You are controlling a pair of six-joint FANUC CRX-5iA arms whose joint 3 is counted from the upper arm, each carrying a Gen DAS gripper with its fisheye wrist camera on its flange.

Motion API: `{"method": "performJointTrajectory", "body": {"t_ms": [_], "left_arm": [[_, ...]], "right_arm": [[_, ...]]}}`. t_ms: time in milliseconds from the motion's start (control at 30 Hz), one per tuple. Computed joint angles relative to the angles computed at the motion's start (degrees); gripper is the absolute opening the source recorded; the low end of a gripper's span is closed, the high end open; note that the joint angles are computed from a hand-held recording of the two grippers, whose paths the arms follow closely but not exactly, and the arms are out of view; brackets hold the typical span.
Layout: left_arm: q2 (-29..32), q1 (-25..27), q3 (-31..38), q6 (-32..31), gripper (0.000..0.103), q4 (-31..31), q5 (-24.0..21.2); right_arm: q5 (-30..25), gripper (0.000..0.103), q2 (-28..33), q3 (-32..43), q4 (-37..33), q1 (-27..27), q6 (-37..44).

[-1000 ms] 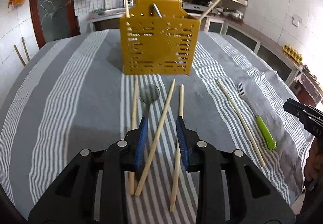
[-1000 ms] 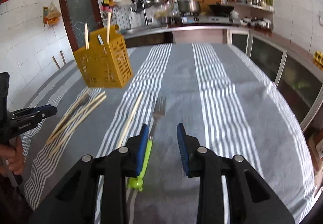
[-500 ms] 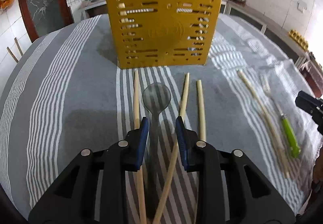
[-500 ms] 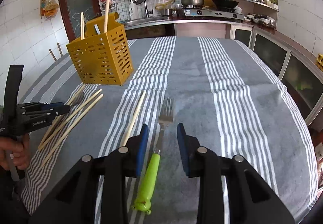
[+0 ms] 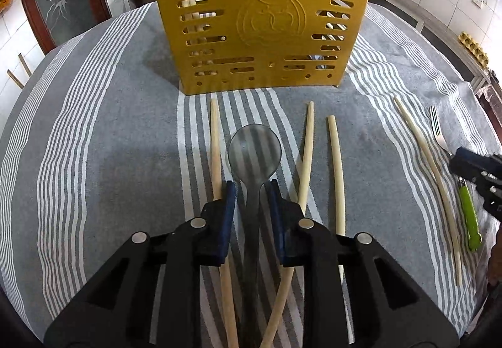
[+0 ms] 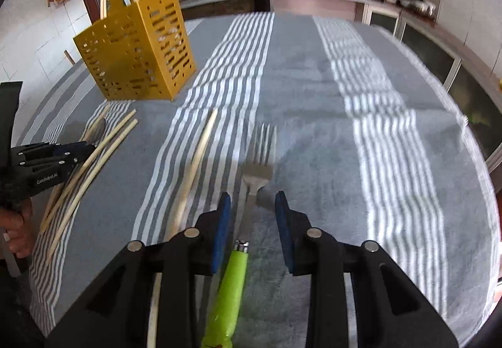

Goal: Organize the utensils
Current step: 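Grasp the metal spoon handle with the left tool while the right tool grasps the green-handled fork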

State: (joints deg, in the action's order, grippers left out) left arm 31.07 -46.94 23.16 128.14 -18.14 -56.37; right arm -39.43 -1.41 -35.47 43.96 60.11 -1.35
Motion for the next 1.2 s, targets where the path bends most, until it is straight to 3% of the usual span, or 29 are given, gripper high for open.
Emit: {"method": "performJointTrajectory", "body": {"t_ms": [133, 333, 400, 533, 867, 1200], "left_arm": [[0.95, -0.19, 1.11, 0.34, 0.019, -0.94, -0.13], [1.32, -0.37, 1.55, 0.38, 0.014, -1.50, -0.01], [0.87, 0.06, 0.75, 0.66, 0.007, -0.79, 0.73], [-0.67, 0.72, -1.75, 2.14, 0.005, -0.04, 3.10], [-6.42, 0.01, -6.98, 5.36, 0.002, -3.23, 8.15], [-9.97, -0.53, -9.29, 8.26, 0.002, -6.18, 10.47]], "right_arm": [[-1.34, 0.029, 1.82, 1.77, -1.72, -0.03, 2.33], [0.00, 0.013, 2.14, 2.31, -3.25, -0.98, 2.93], [0.35, 0.009, 1.87, 1.99, -3.20, -1.12, 1.72], [0.16, 0.006, 2.02, 1.70, -1.49, -0.96, 0.08], [2.39, 0.006, -2.21, -2.66, 9.36, -1.60, -10.09], [3.32, 0.006, -4.18, -5.14, 20.13, -2.12, -17.45]]}}
